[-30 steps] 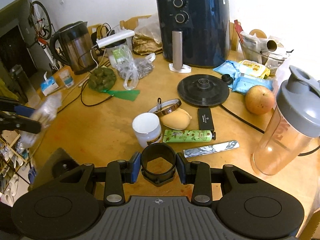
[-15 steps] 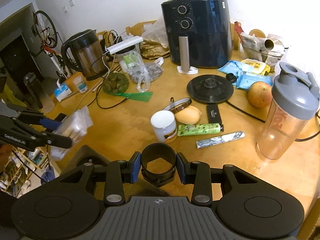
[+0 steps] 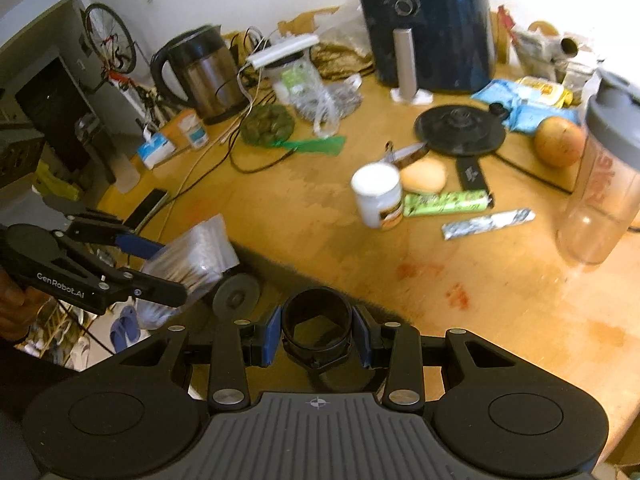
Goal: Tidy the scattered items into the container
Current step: 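Lower the swab bag into the box with the left tool while the right tool drops the cup in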
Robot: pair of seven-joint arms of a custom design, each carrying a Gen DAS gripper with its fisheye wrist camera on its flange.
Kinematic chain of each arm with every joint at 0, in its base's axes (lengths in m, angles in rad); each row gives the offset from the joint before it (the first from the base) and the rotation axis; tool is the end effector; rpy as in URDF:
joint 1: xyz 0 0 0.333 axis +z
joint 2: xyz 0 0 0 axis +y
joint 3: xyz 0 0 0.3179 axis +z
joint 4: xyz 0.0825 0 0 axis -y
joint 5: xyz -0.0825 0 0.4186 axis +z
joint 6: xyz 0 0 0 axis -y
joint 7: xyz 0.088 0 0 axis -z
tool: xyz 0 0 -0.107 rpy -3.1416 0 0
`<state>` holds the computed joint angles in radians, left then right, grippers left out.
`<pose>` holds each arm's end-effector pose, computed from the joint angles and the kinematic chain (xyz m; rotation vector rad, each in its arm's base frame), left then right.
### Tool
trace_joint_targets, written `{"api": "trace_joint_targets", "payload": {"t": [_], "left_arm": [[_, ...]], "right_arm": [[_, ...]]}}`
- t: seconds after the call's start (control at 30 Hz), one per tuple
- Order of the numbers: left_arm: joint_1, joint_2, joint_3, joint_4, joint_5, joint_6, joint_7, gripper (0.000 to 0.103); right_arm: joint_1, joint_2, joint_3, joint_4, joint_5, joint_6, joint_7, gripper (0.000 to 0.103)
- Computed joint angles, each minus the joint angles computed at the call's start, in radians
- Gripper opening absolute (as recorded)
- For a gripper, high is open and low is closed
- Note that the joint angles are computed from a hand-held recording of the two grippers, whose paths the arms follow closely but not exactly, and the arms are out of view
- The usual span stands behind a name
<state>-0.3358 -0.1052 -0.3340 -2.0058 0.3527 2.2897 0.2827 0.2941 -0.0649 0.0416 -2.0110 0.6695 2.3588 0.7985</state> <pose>0.4677 -0.3679 0.5327 -2.3686 1.5183 -0.6242 0.5693 0.2077 0.5187 -2.2413 1.0115 -0.0434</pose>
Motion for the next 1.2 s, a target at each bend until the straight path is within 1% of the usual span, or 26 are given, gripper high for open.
{"api": "trace_joint_targets", "payload": {"t": [0.17,0.37,0.47,0.5,0.57,0.6,0.63,0.67,0.73,0.83,0.9,1.1,1.2], "left_arm": [[-0.007,0.011,0.006,-0.003,-0.048,0.016,0.059,0.06],[-0.013,0.02,0.009,-0.004,-0.086,0.017,0.1,0.06],[-0.014,0.017,0.012,-0.017,-0.104,0.041,0.123,0.06],[-0.014,0.019,0.013,-0.017,-0.112,0.047,0.138,0.061],[-0.015,0.028,0.013,-0.007,-0.115,0.038,0.151,0.062],[-0.015,0.031,0.012,-0.003,-0.115,0.032,0.152,0.062],[-0.016,0.031,0.013,-0.003,-0.117,0.035,0.153,0.062],[-0.016,0.03,0.014,-0.005,-0.118,0.039,0.149,0.062],[-0.014,0.022,0.014,-0.012,-0.11,0.048,0.131,0.062],[-0.01,0.012,0.008,-0.015,-0.082,0.045,0.085,0.063],[-0.006,0.006,0.005,-0.012,-0.059,0.035,0.06,0.063],[0.004,-0.006,0.001,-0.011,-0.015,0.001,0.0,0.063],[0.009,-0.016,0.002,-0.017,-0.01,-0.008,-0.017,0.063]], "right_arm": [[0.008,-0.014,0.004,-0.024,-0.023,-0.028,0.01,0.041],[0.018,-0.027,0.004,-0.045,-0.043,-0.029,0.034,0.041],[0.021,-0.028,0.005,-0.048,-0.057,-0.024,0.049,0.041],[0.022,-0.028,0.005,-0.048,-0.062,-0.023,0.054,0.041],[0.025,-0.03,0.006,-0.048,-0.072,-0.022,0.056,0.042],[0.026,-0.034,0.006,-0.052,-0.077,-0.013,0.059,0.045],[0.027,-0.037,0.007,-0.056,-0.084,-0.004,0.063,0.058],[0.03,-0.043,0.007,-0.061,-0.082,0.005,0.061,0.064],[0.034,-0.051,0.005,-0.066,-0.082,0.023,0.062,0.086],[0.04,-0.059,0.002,-0.068,-0.083,0.039,0.063,0.098],[0.043,-0.061,0.003,-0.071,-0.099,0.06,0.073,0.103],[0.045,-0.042,0.012,-0.057,-0.207,0.108,0.143,0.103],[0.041,-0.028,0.021,-0.046,-0.278,0.142,0.212,0.103]]}}
